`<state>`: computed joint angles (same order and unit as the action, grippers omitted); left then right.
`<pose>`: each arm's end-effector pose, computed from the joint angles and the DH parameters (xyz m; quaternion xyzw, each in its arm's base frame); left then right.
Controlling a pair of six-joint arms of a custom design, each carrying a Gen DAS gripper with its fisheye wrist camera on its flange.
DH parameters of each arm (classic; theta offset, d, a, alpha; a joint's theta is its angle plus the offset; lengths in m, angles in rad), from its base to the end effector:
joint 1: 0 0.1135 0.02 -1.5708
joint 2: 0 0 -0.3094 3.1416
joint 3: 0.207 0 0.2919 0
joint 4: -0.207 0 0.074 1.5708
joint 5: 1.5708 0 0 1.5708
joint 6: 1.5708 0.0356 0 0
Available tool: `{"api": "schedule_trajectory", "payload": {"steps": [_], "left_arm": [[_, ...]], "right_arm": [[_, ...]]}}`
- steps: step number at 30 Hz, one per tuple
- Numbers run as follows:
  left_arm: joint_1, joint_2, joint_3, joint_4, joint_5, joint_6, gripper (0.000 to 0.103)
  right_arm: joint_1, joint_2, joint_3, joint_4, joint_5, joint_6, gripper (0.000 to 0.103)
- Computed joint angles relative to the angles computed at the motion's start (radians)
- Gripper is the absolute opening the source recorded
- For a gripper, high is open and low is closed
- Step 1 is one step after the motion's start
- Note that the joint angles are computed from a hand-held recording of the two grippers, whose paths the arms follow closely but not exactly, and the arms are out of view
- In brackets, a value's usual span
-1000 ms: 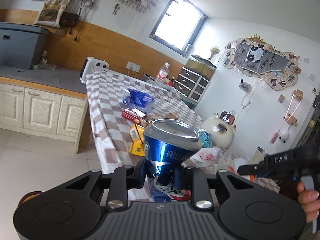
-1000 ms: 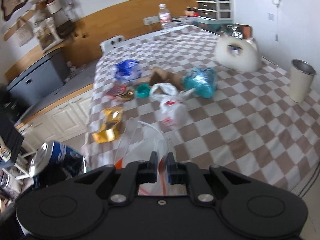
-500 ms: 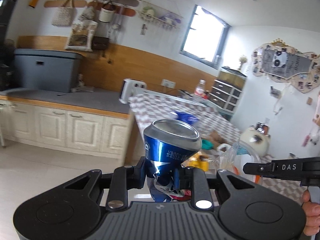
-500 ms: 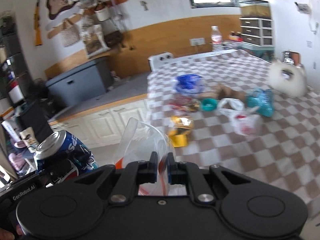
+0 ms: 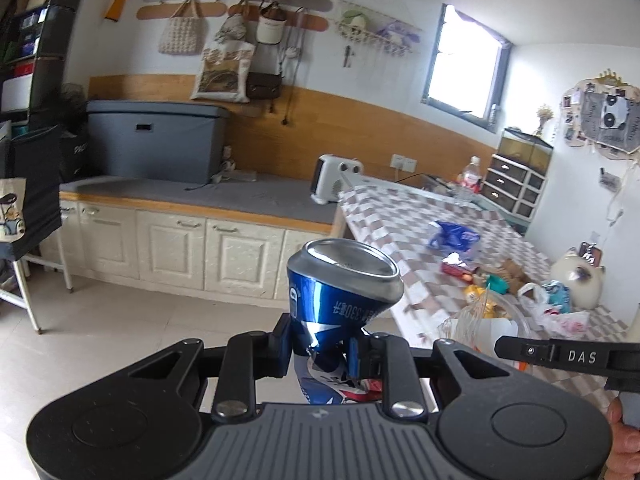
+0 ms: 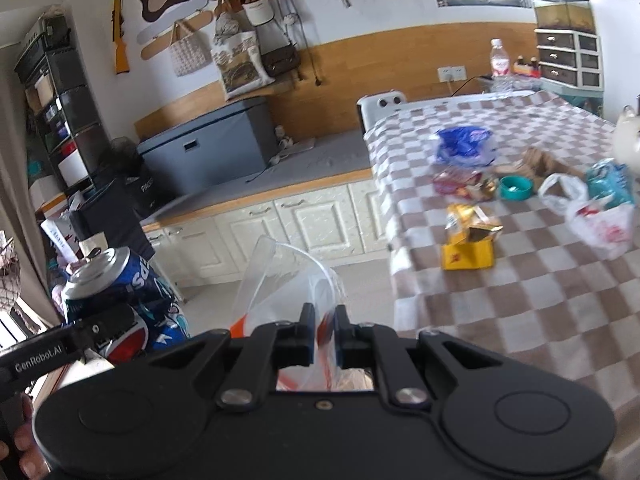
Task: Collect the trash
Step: 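Lift the can and bag and carry both tools over the wastebasket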
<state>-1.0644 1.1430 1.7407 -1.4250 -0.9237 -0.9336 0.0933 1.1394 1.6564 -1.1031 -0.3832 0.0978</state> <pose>0.1018 -0.1250 0.5351 -0.1070 0.8429 -0.0488 0.5251 0.1964 0.0317 0.5287 -0.0881 0.8653 0.2113 0.4459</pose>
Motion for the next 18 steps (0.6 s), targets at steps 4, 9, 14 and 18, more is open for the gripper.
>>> {"api": "schedule_trajectory", "payload": {"steps": [4,9,14,18], "left_arm": [[0.098,-0.049,-0.087,0.075,0.084,0.065,0.027],[0.290,-0.110,-0.226,0.226,0.257,0.163,0.027],[0.466,-0.123,-0.355,0.339,0.406,0.248,0.027],[0.604,-0.119,-0.478,0.427,0.522,0.291,0.027]], "right_arm": [[0.100,-0.008,-0.074,0.061,0.079,0.053,0.009],[0.195,0.004,-0.170,0.148,0.165,0.124,0.009],[0.235,0.051,-0.269,0.261,0.190,0.186,0.010],[0.257,0.111,-0.353,0.359,0.200,0.215,0.010]]}}
